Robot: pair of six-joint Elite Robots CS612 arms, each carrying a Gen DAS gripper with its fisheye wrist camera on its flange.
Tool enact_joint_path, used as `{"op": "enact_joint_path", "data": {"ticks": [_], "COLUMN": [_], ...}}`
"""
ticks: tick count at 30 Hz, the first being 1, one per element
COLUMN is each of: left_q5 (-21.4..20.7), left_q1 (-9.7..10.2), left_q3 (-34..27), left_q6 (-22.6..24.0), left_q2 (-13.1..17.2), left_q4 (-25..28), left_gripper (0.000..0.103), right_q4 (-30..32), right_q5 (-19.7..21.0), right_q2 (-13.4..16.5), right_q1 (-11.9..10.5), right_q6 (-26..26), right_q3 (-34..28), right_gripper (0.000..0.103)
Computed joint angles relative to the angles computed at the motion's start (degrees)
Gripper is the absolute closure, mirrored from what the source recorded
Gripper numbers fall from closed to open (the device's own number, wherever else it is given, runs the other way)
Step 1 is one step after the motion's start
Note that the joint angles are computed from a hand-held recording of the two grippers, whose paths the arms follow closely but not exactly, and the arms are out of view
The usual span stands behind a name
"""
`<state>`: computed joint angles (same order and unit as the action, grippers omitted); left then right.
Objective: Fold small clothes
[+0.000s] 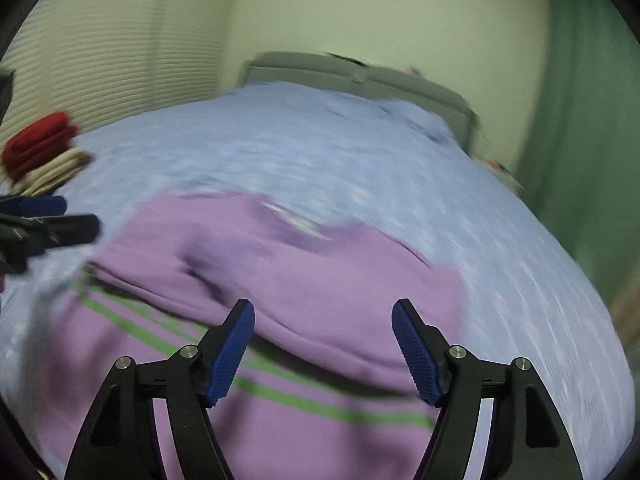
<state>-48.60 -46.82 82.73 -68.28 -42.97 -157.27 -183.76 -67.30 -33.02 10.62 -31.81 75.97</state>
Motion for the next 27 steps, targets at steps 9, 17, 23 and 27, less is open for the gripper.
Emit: {"op": "enact_joint_path", "data": {"ticks": [9,17,23,27], "left_q5": [-14.7,-20.5,-23.3,-23.4], "left_q1": [4.44,6.22,6.44,6.67], "left_q3": [-6.9,-7.4,-8.3,-8.4], "left_q6": [-4.7,-12.7,-13.1,-14.9], "left_q2": [5.2,7.1,7.8,8.3], "left_q4": [-5.0,-11.1,-11.9,-13.1], "left_gripper": [0.012,0.031,0.046,0.049], "right_q4": [6.6,9.2,11.3,11.8], "right_q5": [-5.0,-2.8,-1.6,-1.4], "right_q2": [1.8,3.5,4.0,4.2], "right_q1": [-3.2,-3.5,-3.8,-3.8], "right_q6": [7.2,8.1,10.1,10.2], "right_q3": [-3.2,-5.6,-6.5,-6.9], "right_gripper": [0.032,0.032,0.032,0.032]}}
